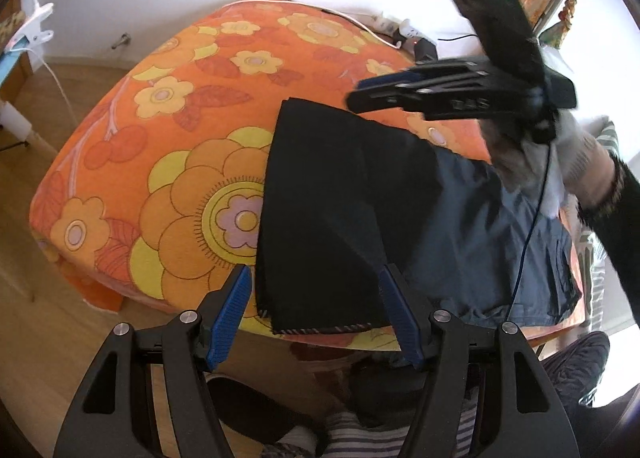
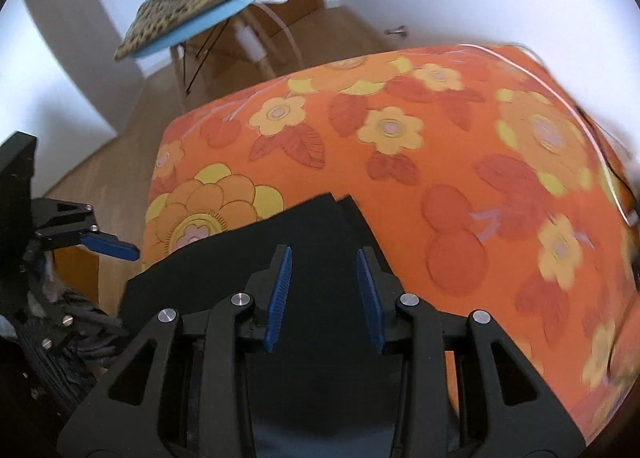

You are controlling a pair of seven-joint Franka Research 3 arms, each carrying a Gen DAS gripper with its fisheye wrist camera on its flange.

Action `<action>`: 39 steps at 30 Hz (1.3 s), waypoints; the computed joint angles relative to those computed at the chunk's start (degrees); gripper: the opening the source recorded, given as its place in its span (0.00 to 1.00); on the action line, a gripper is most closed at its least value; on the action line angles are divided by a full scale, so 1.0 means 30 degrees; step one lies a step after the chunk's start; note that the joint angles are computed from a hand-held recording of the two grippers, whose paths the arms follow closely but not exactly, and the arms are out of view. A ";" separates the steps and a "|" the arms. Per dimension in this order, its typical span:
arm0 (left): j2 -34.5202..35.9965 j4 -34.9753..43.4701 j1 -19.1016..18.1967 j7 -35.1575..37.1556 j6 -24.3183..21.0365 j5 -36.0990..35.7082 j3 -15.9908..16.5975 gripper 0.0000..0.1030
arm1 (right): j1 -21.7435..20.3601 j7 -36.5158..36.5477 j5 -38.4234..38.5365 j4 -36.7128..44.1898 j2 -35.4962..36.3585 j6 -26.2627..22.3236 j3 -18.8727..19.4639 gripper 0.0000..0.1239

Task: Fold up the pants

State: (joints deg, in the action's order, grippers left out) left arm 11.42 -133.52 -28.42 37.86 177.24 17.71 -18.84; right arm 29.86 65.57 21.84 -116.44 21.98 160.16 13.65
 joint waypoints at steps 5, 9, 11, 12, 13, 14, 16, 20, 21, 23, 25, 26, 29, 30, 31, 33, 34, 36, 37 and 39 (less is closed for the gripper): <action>0.0248 0.0075 0.0348 0.0268 -0.0093 -0.0239 -0.0289 0.64 | 0.0198 -0.0432 -0.0851 0.1961 0.1676 -0.1105 -0.0202 0.29; 0.0246 0.0109 0.0150 0.0297 -0.0147 -0.0102 -0.0087 0.64 | 0.0685 -0.0217 -0.1784 0.3256 0.2847 -0.1786 -0.0733 0.29; 0.0216 0.0051 0.0099 0.0223 -0.0021 -0.0049 -0.0014 0.64 | 0.0927 0.0037 -0.2336 0.3434 0.3023 -0.1710 -0.0992 0.29; 0.0191 -0.0008 0.0216 0.0327 0.0033 -0.0142 -0.0134 0.64 | 0.0852 -0.0001 -0.2356 0.3605 0.3140 -0.1829 -0.0913 0.29; 0.0180 -0.0010 0.0199 0.0318 0.0043 -0.0139 -0.0109 0.64 | 0.0780 -0.0015 -0.2333 0.3694 0.3191 -0.1901 -0.0847 0.29; 0.0176 -0.0010 0.0167 0.0298 0.0071 -0.0114 -0.0070 0.64 | 0.0720 -0.0028 -0.2289 0.3768 0.3257 -0.1948 -0.0784 0.29; 0.0135 0.0027 -0.0149 0.0016 0.0063 0.0201 0.0291 0.64 | 0.0677 -0.0178 -0.2302 0.3653 0.3200 -0.1846 -0.0683 0.19; -0.0016 0.0007 -0.0598 -0.0744 -0.0013 0.0914 0.0858 0.64 | 0.1584 0.0822 -0.3648 0.2958 0.2522 -0.1536 -0.1577 0.01; -0.0024 -0.0037 -0.0437 -0.0682 -0.0011 0.0841 0.0681 0.64 | 0.1559 0.0922 -0.3768 0.2664 0.2247 -0.1320 -0.1585 0.01; -0.0056 -0.0106 -0.0321 -0.0661 -0.0027 0.0843 0.0546 0.64 | 0.1382 0.0831 -0.3965 0.2176 0.1731 -0.1160 -0.1496 0.01; 0.0006 -0.0095 -0.0102 -0.0466 -0.0116 0.0696 0.0317 0.64 | 0.1230 0.0946 -0.4015 0.2032 0.1524 -0.1216 -0.1506 0.01; 0.0023 -0.0062 -0.0017 -0.0361 -0.0222 0.0628 0.0240 0.64 | 0.1451 0.1266 -0.4482 0.2067 0.1532 -0.1359 -0.1823 0.01; 0.0029 -0.0227 0.0718 0.0335 -0.0039 -0.0193 -0.0470 0.64 | 0.1722 0.1995 -0.5536 0.2279 0.1817 -0.1644 -0.2288 0.01; -0.0027 -0.0271 0.0464 0.0068 -0.0049 -0.0055 -0.0117 0.64 | 0.1371 0.1831 -0.5157 0.2381 0.1975 -0.1596 -0.1950 0.01; -0.0091 -0.0337 0.0369 -0.0071 -0.0047 0.0002 0.0055 0.64 | 0.1467 0.2213 -0.5202 0.2488 0.2078 -0.1533 -0.2064 0.02; -0.0295 -0.0604 0.0196 -0.0617 0.0139 0.0115 0.0449 0.64 | 0.2168 0.3661 -0.5961 0.2561 0.2123 -0.1169 -0.2816 0.06; -0.0370 -0.0849 0.0542 -0.0644 0.0517 -0.0238 0.0210 0.64 | 0.2181 0.3966 -0.6053 0.2511 0.2038 -0.0988 -0.2806 0.07; -0.0256 -0.1365 0.2661 0.0323 0.1486 -0.2109 -0.1889 0.64 | 0.1897 0.3816 -0.5962 0.2205 0.1712 -0.0669 -0.2382 0.14; -0.0101 -0.1526 0.3972 0.0837 0.1784 -0.2883 -0.3234 0.62 | 0.1918 0.3848 -0.6060 0.2086 0.1576 -0.0629 -0.2346 0.24; 0.0126 -0.1565 0.5191 0.1293 0.1876 -0.3461 -0.4531 0.62 | 0.1943 0.4025 -0.6155 0.1729 0.1266 -0.0533 -0.2298 0.28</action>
State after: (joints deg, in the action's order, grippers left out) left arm 11.79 -138.21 -12.84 41.74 182.87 7.33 -32.43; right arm 35.69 77.65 3.37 -111.26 25.77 158.56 6.75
